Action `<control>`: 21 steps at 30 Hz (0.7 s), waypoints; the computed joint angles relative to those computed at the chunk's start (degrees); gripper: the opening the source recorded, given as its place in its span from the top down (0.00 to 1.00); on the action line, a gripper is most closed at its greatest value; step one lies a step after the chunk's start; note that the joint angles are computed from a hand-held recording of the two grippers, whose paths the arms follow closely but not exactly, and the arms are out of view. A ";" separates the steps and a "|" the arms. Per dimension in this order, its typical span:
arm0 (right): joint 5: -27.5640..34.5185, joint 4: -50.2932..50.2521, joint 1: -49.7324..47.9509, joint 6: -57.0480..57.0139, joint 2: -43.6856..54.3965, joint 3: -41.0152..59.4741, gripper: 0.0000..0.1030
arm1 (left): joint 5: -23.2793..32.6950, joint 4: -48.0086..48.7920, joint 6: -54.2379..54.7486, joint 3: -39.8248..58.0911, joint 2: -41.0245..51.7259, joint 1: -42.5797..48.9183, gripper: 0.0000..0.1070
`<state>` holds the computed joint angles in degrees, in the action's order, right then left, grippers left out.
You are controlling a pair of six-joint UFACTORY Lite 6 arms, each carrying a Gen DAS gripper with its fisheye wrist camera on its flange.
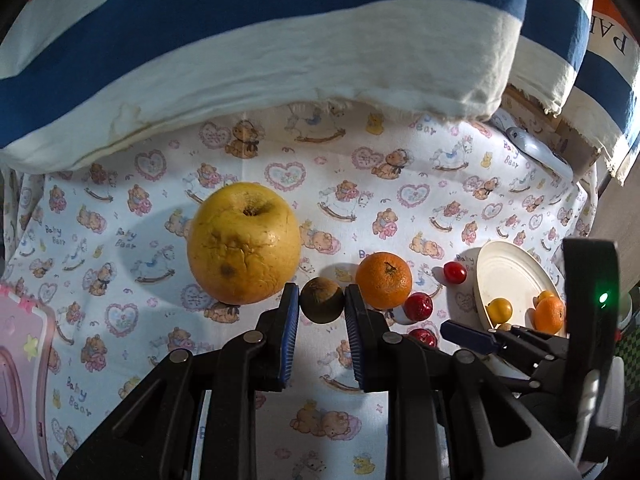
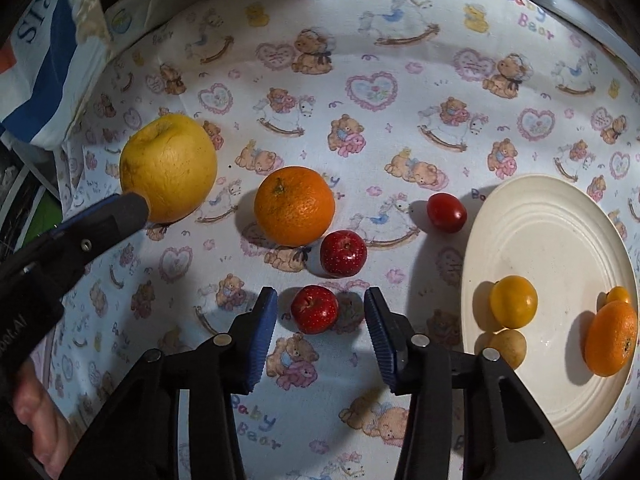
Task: Organize fruits
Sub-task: 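Close the right tool on the small red apple while the left tool holds the brown fruit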
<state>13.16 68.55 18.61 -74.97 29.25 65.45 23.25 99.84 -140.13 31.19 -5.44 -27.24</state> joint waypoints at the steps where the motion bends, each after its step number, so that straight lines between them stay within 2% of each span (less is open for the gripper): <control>1: -0.16 0.49 0.19 -0.59 0.11 -0.11 0.62 | 0.91 -1.22 1.09 -0.04 -0.25 -0.52 0.79; 5: -2.19 1.30 1.36 -1.48 0.83 -0.07 0.66 | -0.19 -0.31 0.45 -0.61 -1.26 0.17 0.79; 7: -4.08 4.04 2.36 -4.51 0.76 -0.54 0.73 | -0.20 -0.39 0.60 -0.68 -1.37 0.21 0.79; 12: -4.37 4.81 2.88 -5.57 0.12 -1.12 0.73 | -0.20 -0.55 0.70 -0.91 -1.92 0.19 0.79; 21: -4.56 18.21 2.35 -19.94 -5.51 -5.94 0.73 | 0.36 -2.09 1.95 -1.54 -3.77 -0.38 0.79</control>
<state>8.60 86.76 20.96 -94.91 23.74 59.52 23.61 97.74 -138.18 29.66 -9.20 -27.61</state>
